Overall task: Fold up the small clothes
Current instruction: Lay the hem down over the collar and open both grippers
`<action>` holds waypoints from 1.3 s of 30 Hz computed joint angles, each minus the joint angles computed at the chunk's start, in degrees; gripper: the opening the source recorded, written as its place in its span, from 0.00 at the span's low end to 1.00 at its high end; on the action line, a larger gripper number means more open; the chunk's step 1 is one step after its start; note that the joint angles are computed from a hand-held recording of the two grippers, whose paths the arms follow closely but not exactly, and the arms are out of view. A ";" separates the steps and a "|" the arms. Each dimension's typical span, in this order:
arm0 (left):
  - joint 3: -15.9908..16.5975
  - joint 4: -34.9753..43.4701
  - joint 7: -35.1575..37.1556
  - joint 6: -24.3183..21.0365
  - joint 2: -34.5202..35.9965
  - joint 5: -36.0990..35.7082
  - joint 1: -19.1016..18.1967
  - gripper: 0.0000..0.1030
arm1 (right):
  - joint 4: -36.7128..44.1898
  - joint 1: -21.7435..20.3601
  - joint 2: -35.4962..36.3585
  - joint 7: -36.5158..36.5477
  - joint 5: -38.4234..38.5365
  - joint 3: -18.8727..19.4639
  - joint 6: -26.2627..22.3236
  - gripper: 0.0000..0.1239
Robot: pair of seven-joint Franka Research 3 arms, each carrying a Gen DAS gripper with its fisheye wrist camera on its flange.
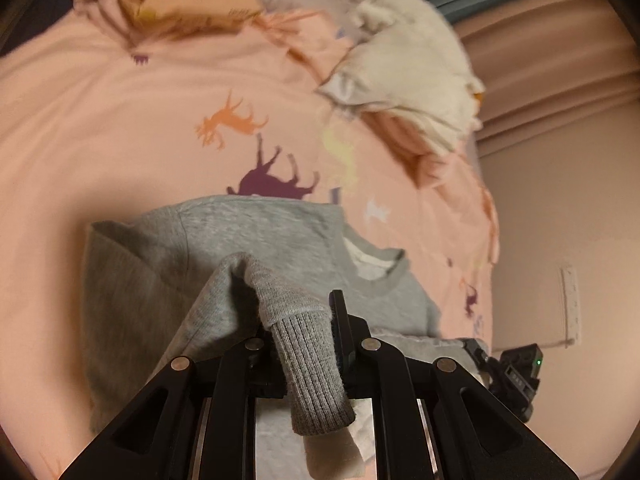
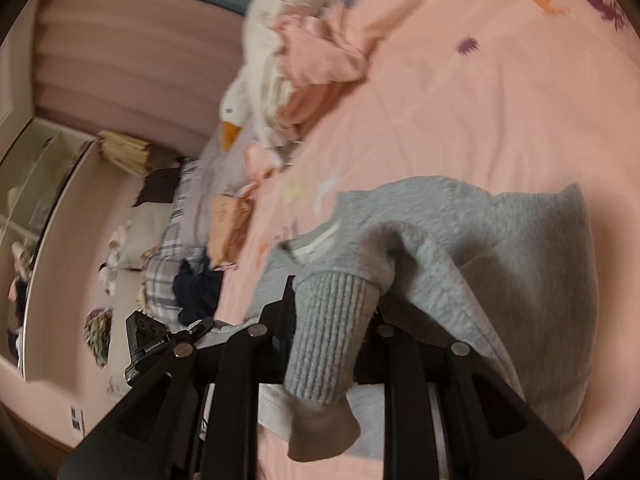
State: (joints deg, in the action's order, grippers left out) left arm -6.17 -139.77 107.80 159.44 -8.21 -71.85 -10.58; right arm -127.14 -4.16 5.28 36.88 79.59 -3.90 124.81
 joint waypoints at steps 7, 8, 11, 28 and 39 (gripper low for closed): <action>0.51 5.79 -4.78 -7.57 8.34 -1.61 4.55 0.10 | 7.29 -1.62 8.01 10.46 -3.79 0.76 -2.38 0.28; 0.42 6.66 -5.54 -9.05 9.30 -2.15 5.53 0.12 | 8.32 -2.32 9.15 12.05 -3.59 0.88 -3.60 0.34; 0.05 8.27 -5.69 -11.51 11.17 -6.28 8.33 0.36 | 10.32 -4.32 11.29 14.82 -2.16 1.39 -6.14 0.38; -0.96 6.46 -5.08 -6.92 7.92 -7.18 10.89 0.70 | 6.98 -6.14 6.76 10.72 3.57 1.95 -4.24 0.63; -14.66 -10.98 -33.73 11.48 -6.18 46.50 11.60 0.70 | -10.43 4.25 -10.38 -11.93 -5.26 1.39 20.96 0.33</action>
State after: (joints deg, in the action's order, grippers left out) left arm -20.84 -150.75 74.07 170.91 -14.38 -25.35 1.02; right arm -137.57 0.09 -5.10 24.96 74.33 -2.51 145.77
